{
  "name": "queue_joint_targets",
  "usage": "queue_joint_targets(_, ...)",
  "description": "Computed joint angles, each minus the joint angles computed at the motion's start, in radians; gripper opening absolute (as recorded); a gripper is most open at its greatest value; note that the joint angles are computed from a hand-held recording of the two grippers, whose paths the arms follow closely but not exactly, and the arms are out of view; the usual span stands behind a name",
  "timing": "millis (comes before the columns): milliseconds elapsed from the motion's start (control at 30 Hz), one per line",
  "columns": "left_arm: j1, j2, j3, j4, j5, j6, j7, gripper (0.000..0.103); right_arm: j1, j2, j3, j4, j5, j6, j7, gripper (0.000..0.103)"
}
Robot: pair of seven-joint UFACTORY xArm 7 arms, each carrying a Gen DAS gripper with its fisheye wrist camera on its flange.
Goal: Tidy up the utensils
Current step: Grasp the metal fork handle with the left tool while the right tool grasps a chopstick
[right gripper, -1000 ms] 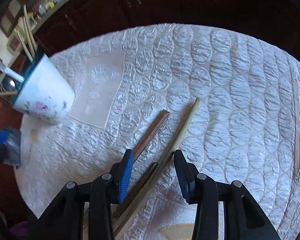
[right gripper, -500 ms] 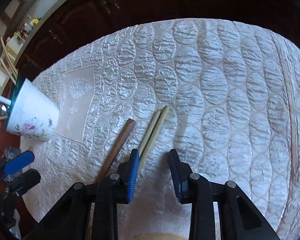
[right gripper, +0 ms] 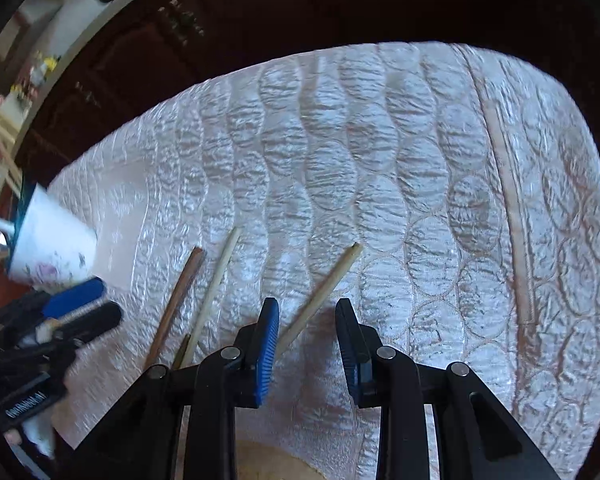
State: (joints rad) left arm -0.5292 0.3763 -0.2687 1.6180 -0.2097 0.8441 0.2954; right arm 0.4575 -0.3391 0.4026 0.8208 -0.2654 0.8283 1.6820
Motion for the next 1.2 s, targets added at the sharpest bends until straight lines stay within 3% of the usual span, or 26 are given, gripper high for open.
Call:
queue_joint_targets(200, -0.047, 0.087, 0.003, 0.099, 0.054, 0.031, -0.017, 0.041, -0.007, -0.073, -0.023, -0.071, 0.041, -0.028, -0.034, 0.028)
queue_joint_targets(400, -0.091, 0.145, 0.019, 0.155, 0.114, 0.03, -0.041, 0.04, -0.044, -0.014, -0.027, -0.036, 0.024, -0.049, -0.059, 0.028)
queue_joint_targets(467, -0.1, 0.15, 0.025, 0.154, 0.133, 0.01, -0.044, 0.035, -0.038, -0.01, -0.051, -0.04, 0.01, -0.052, -0.072, 0.028)
queue_joint_targets(500, -0.108, 0.153, 0.03, 0.153, 0.149, -0.006, -0.048, 0.029, -0.064, 0.031, -0.026, -0.014, -0.006, -0.065, -0.062, 0.028)
queue_joint_targets(600, -0.11, 0.149, 0.028, 0.138, 0.164, -0.029, -0.041, 0.01, -0.059, 0.074, -0.023, 0.03, -0.032, -0.046, -0.057, 0.023)
queue_joint_targets(767, -0.078, 0.087, 0.029, 0.058, 0.156, -0.079, -0.042, 0.009, -0.032, 0.164, -0.051, 0.124, -0.068, -0.015, -0.106, 0.014)
queue_joint_targets(967, -0.021, -0.007, 0.014, -0.038, 0.114, -0.147, -0.005, 0.009, -0.006, 0.158, -0.057, 0.181, -0.118, 0.013, -0.09, 0.009)
queue_joint_targets(1200, 0.039, -0.146, -0.007, -0.178, 0.0, -0.208, 0.059, 0.009, 0.036, 0.172, -0.024, 0.322, -0.187, 0.154, -0.086, 0.008)
